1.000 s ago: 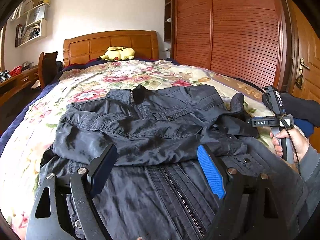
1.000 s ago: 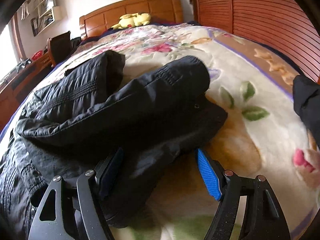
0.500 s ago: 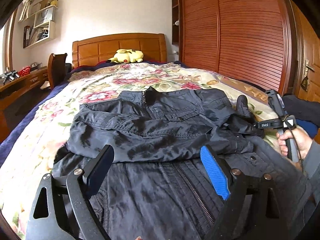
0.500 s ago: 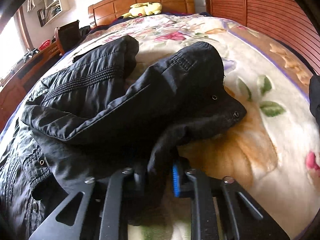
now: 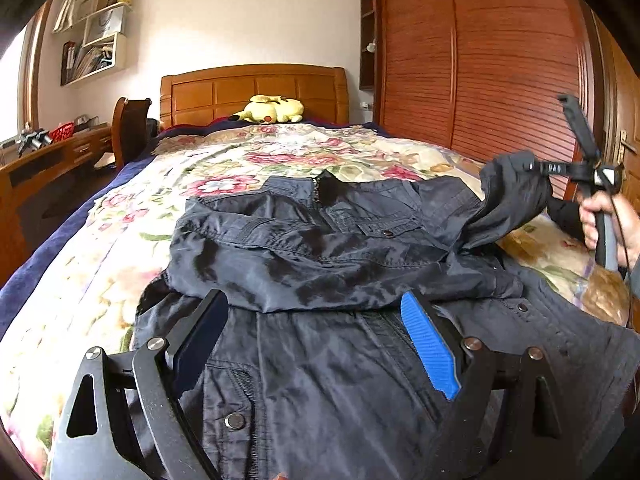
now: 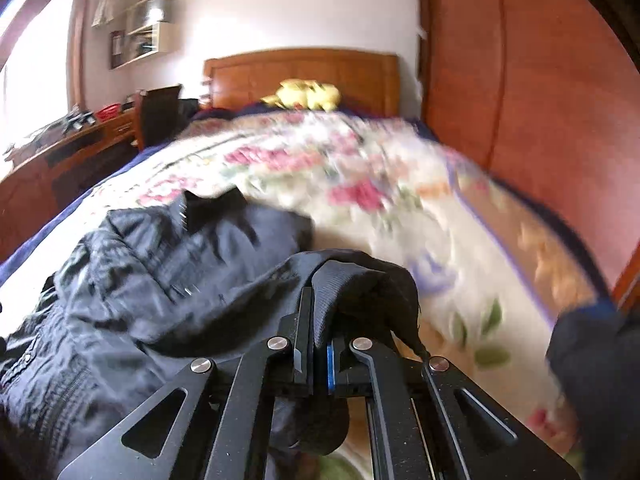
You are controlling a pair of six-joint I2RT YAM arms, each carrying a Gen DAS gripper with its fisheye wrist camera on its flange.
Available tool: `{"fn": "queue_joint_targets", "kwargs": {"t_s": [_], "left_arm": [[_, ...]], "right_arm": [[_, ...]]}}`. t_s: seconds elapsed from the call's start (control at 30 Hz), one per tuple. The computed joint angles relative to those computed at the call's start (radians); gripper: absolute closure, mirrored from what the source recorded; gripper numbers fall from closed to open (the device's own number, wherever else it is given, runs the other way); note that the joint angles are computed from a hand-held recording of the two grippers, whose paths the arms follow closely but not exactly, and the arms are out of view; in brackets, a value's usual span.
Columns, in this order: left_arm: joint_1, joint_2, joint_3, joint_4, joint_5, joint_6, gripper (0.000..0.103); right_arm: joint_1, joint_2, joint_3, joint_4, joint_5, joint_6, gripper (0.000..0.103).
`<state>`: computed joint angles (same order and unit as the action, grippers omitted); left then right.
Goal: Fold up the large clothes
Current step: 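Grasp the folded sleeve cuff with the right tool and lift it, then lower the sleeve onto the jacket front and open the right tool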
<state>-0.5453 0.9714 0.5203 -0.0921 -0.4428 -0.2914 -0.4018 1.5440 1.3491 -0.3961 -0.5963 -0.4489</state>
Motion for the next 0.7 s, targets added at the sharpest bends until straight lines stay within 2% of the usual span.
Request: {"fn": "queue_joint_targets", "kwargs": {"t_s": [0.17,0.37,0.5,0.57,0.7], "left_arm": [[0.023,-0.051,-0.022,-0.01,0.004,0.022,0.014],[0.093,-0.147,-0.054,-0.043,0.054,0.044,0.014],[0.14,-0.214,-0.072,-0.075,0.096,0.058,0.014],[0.164,-0.25,-0.08,-0.093,0.113,0.069,0.014],[0.234,-0.306,-0.097,-0.128,0.168,0.088,0.014]], "right_arm": [[0.116,-0.154,-0.044,-0.021,0.063,-0.052,0.099],[0.306,-0.262,-0.058,-0.049,0.184,-0.1,0.099],[0.433,-0.272,-0.06,-0.076,0.272,-0.159,0.099],[0.491,-0.278,-0.071,-0.076,0.302,-0.146,0.099],[0.531,-0.27,-0.069,-0.09,0.295,-0.117,0.099]]}}
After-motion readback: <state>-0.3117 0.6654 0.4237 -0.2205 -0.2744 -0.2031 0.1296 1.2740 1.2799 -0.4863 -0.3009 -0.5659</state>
